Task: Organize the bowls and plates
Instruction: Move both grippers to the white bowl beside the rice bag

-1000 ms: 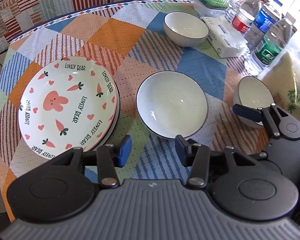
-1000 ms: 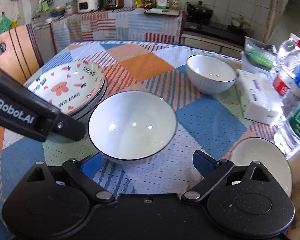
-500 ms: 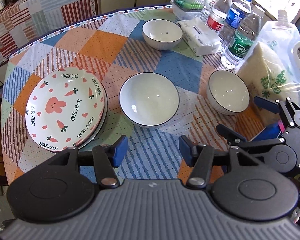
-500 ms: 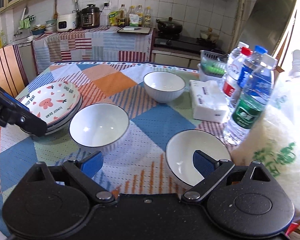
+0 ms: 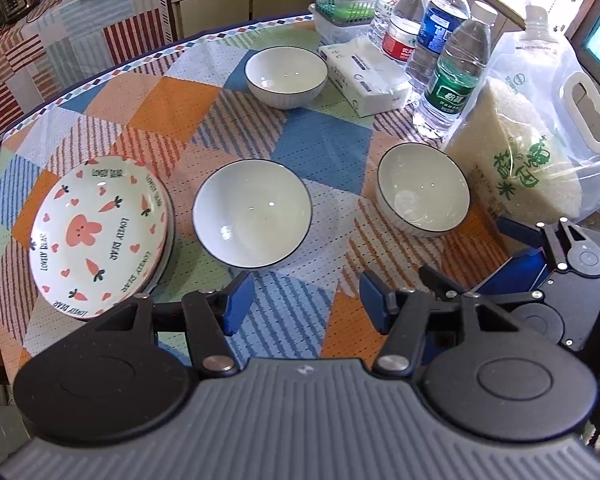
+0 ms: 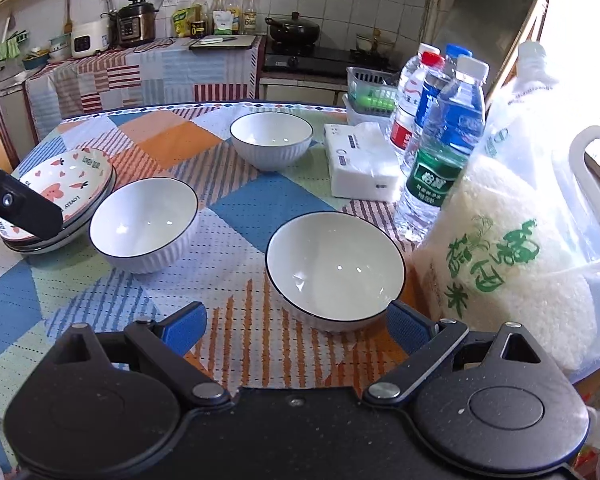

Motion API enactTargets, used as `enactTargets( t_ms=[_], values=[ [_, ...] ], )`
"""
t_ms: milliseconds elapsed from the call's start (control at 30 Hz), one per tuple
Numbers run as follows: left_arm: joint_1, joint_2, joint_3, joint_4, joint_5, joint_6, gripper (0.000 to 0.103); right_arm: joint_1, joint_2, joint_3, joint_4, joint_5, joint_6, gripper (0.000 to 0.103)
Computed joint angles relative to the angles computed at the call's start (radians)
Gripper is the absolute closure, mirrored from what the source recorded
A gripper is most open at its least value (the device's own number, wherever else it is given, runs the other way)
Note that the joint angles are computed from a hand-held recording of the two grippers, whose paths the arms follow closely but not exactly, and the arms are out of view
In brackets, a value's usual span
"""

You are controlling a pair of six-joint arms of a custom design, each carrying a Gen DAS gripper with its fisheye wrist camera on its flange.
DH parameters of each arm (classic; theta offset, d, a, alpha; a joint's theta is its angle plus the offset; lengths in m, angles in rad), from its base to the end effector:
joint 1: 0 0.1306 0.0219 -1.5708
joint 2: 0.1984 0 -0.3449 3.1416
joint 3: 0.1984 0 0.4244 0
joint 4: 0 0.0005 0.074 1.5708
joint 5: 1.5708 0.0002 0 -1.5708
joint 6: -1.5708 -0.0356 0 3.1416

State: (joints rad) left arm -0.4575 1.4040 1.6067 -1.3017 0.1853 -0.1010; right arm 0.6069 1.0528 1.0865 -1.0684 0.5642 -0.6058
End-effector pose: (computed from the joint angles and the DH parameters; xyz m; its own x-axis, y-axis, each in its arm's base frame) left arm 0.4435 -0.2262 0.4636 -0.7437 0.4766 -0.4687 0.5873 0.8008 -0.1175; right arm 0.3321 0.2068 0.3828 -0.7272 0.0809 -0.6817 0.1904 0.9778 -0.0871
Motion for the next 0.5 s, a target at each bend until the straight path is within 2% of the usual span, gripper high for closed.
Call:
enactTargets(
  t_ms=[67, 200, 400, 500],
  values=[
    [-0.013, 0.013, 0.002, 0.008, 0.002, 0.009, 0.045, -0.012, 0.000, -0.016, 0.013, -0.004, -0.014, 0.005],
    [-0.037, 0.010, -0.030, 0.089, -0.003, 0.030, 0.045, -0.040, 0.010, -0.053, 0.043, -0.027, -0.058, 0.005],
    [-0.069, 0.067, -0.013, 0.120, 0.021, 0.041, 0.045, -0.084, 0.018, -0.103, 0.113, -0.060, -0.046, 0.005],
    [-0.085, 0.107, 0.012, 0.107, 0.031, 0.058, 0.045, -0.112, 0.025, -0.117, 0.134, -0.085, -0.042, 0.005]
  ],
)
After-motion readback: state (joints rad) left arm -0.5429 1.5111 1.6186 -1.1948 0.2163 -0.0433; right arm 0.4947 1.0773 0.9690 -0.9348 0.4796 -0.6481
